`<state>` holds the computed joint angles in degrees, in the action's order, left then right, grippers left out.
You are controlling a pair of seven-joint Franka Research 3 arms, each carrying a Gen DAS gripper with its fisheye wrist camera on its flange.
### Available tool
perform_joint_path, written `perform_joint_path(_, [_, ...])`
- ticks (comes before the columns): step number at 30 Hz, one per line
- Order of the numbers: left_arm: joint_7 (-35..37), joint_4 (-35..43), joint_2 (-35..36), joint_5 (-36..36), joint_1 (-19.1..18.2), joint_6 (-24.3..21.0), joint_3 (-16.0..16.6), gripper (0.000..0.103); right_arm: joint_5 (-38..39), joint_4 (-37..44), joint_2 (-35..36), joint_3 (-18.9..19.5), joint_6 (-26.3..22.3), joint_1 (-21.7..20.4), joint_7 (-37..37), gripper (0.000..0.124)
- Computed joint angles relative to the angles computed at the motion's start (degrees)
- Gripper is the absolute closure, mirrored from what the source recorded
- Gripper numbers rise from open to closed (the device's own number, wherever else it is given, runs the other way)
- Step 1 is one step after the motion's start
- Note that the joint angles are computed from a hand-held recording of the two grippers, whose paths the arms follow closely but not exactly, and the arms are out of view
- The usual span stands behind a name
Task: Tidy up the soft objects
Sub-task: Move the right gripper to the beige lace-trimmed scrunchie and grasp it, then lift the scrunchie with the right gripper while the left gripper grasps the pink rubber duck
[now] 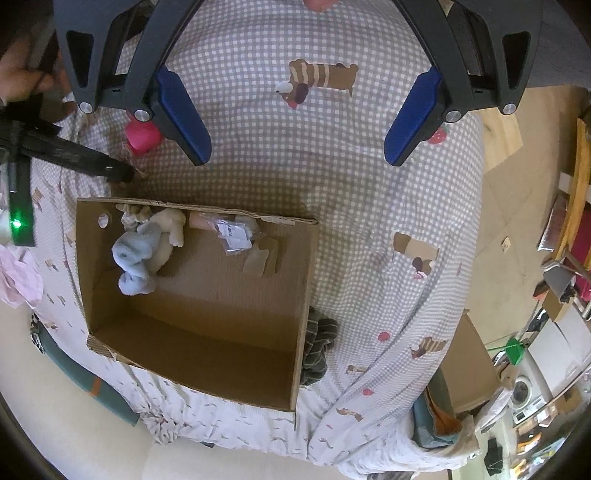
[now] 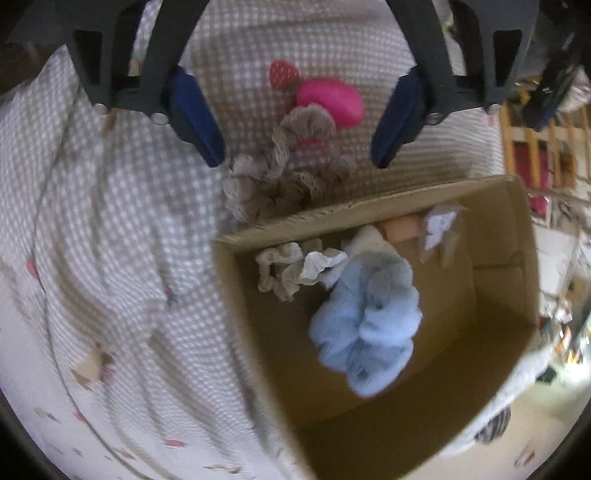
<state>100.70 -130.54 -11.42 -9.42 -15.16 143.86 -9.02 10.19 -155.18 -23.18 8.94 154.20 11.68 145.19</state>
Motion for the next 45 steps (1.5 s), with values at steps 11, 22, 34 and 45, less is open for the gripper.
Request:
perform_joint_path(11, [0.41,0.15,0.95,0.85,-0.47,-0.28,-0.75,0.009,-9.21,5.04,4.87,1.02,-6.59,-0.21,2.46,0.107])
perform_joint_path(22, [2.79,0.73,2.04,-0.42,-2.37,0.07,-1.95,0.009,-4.32,-6.12,-11.86,2.14,-0.50,-0.16,4.24,0.109])
perform_joint_path(34, [0.29,1.75,6.56,-3.65,-8.41,-2.42,-7.13,0.009,-1.96,-15.54,-30.70,2.78,-6.89,-3.85,7.89,0.109])
perform_joint_path(45, [-9.23,5.95,13.34,0.42,-9.48,-4.15,-9.41,0.048,-0.27,-17.71,-34.36,2.53,-7.12,-3.32,7.25,0.109])
